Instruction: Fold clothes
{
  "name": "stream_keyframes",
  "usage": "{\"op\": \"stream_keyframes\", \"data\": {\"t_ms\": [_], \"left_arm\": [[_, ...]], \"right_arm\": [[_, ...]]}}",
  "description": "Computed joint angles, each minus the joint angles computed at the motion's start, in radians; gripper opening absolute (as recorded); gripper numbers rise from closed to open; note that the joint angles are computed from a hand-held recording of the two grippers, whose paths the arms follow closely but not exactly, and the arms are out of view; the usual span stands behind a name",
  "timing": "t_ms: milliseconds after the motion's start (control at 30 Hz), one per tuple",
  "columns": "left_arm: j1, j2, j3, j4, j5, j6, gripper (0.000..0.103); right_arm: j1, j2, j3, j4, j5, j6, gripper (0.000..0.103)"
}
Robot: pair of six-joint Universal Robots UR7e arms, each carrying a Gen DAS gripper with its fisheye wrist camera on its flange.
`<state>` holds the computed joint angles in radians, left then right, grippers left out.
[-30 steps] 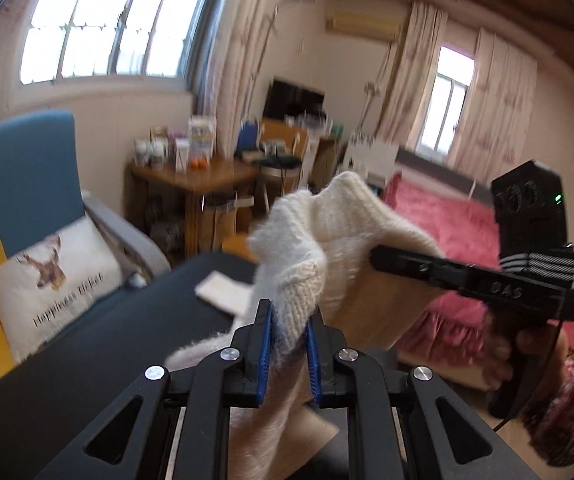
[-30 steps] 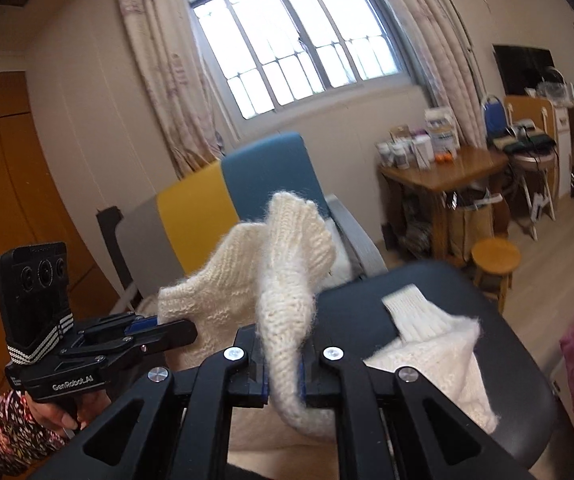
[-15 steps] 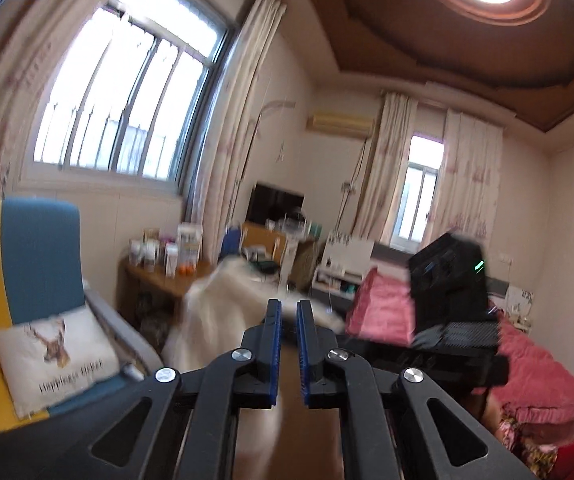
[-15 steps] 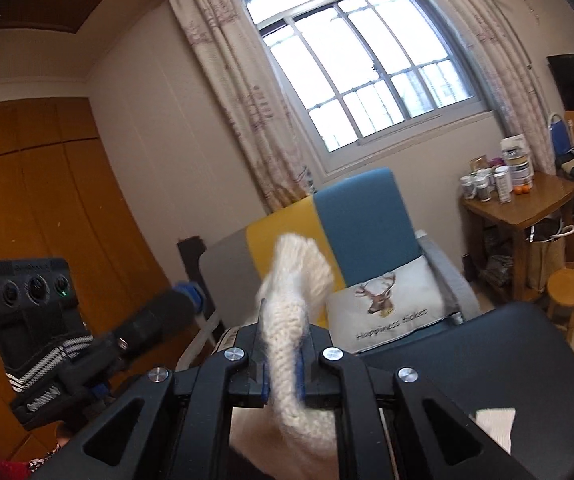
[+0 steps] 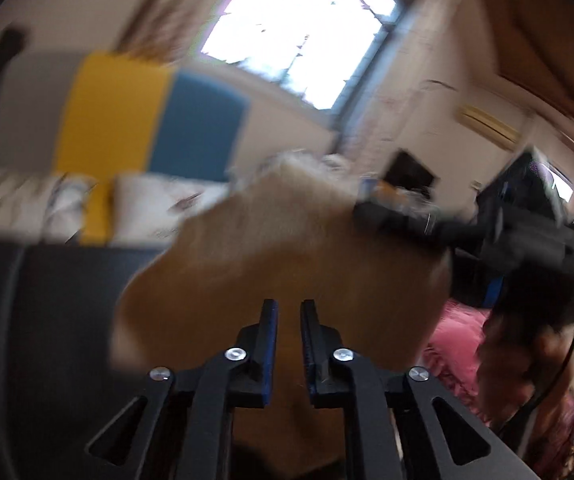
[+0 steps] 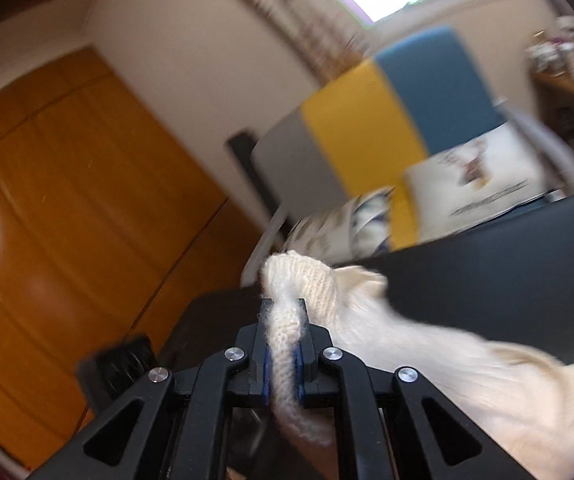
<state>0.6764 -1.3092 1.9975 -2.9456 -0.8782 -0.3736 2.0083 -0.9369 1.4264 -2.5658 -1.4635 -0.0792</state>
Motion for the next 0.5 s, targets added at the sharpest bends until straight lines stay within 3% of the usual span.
{"op": "stream_keyframes", "data": {"t_ms": [67,133,200,367,500], "left_arm": [[0.001,-0.064,0.086,-0.032,0.020,-0.054,0.039],[0.002,-0.128,0.163,-0.063,0.037,-0.099,0.067],[0.005,-0.186,0.230,-0.087,0.058,-0.137,0.087],[0.060,-0.256,0.300,-0.072,0.095,-0.192,0.088],[0.142,-0.287,0.310,-0.010,0.049,-0.284,0.088]], "right_arm": [[0.019,0.091,-0.076,0.045,0.026,0.006,0.007],[0.037,0.190,-0.174,0.105,0.046,0.013,0.007],[0.050,0.297,-0.294,0.186,0.059,0.026,0.007],[0.069,0.537,-0.551,0.404,0.026,0.040,0.008],[0.085,0.621,-0.638,0.482,-0.095,-0.034,0.022]]}}
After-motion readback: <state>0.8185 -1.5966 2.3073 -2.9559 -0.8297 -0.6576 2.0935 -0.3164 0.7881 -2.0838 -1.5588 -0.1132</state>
